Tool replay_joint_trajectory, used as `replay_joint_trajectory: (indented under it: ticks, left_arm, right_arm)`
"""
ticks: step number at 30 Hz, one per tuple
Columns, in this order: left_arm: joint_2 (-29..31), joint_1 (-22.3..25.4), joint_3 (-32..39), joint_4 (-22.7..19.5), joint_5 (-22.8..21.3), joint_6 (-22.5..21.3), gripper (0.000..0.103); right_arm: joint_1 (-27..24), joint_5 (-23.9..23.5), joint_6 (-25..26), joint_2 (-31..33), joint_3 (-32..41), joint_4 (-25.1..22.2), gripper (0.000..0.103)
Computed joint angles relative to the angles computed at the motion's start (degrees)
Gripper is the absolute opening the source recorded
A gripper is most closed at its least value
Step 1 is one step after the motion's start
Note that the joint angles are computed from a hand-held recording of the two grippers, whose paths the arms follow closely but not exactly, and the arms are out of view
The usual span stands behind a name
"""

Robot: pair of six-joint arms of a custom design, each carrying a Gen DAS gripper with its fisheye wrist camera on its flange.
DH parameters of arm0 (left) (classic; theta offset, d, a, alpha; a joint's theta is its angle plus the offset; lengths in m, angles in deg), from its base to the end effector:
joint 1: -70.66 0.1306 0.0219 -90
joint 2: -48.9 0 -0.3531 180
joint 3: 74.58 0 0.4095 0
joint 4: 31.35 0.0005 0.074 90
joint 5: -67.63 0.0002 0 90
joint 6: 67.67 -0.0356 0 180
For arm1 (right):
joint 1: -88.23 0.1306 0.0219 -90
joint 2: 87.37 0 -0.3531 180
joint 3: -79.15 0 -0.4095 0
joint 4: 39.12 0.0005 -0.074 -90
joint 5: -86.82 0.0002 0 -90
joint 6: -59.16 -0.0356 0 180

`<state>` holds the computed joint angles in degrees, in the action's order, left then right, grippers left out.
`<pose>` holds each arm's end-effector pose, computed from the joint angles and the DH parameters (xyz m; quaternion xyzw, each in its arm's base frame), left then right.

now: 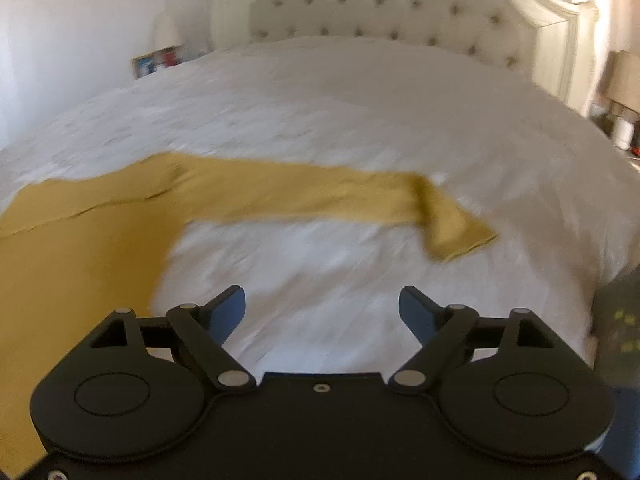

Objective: Fold small clothes
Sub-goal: 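Reach the right gripper to the other sleeve cuff and close on it, then lift the held sleeve across the sweater body and open the right gripper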

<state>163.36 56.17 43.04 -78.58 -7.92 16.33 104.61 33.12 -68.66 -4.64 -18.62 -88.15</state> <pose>0.6316 -0.1729 0.3990 0.2107 0.8901 -0.1441 0.3774 0.4409 0.1071 0.3990 0.2717 0.8560 -0.1105 0.4257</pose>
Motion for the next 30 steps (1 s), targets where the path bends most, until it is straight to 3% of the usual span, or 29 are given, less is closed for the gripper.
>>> replay_joint_trajectory:
  ticks: [6, 12, 17, 18, 20, 21, 26, 30]
  left_arm:
    - [4.9, -2.8, 3.7, 3.1, -3.3, -2.5, 0.08]
    - [10.2, -3.4, 8.3, -1.3, -5.3, -5.1, 0.08]
    - [9.3, -3.1, 5.3, 2.0, -4.6, -6.2, 0.091]
    - [9.4, -3.1, 5.2, 2.1, -4.4, -6.2, 0.091]
    - [9.4, -2.9, 5.1, 2.3, -3.9, -6.4, 0.094]
    - [9.6, -2.9, 5.4, 2.3, -3.7, -6.5, 0.094]
    - [10.0, -2.8, 6.1, 1.9, -2.7, -6.5, 0.095]
    - [10.3, -2.7, 6.4, 2.2, -2.2, -6.2, 0.095]
  right_arm:
    - [-10.1, -5.0, -7.1, 0.6, -2.0, 4.7, 0.085]
    - [-17.3, -10.0, -11.1, 3.6, -1.7, 5.0, 0.085]
    - [-20.3, -15.0, -16.9, 3.0, -4.8, 10.3, 0.084]
    - [-20.7, -15.5, -18.1, 2.9, -5.2, 11.5, 0.076]
    - [-21.8, -17.2, -19.3, 3.6, -4.4, 11.7, 0.046]
    - [-22.1, -17.8, -19.5, 4.0, -3.7, 10.8, 0.02]
    - [-20.6, -14.1, -13.9, 6.6, 3.5, 4.9, 0.02]
    - [-18.6, -12.4, -7.9, 10.6, 13.7, 1.3, 0.02]
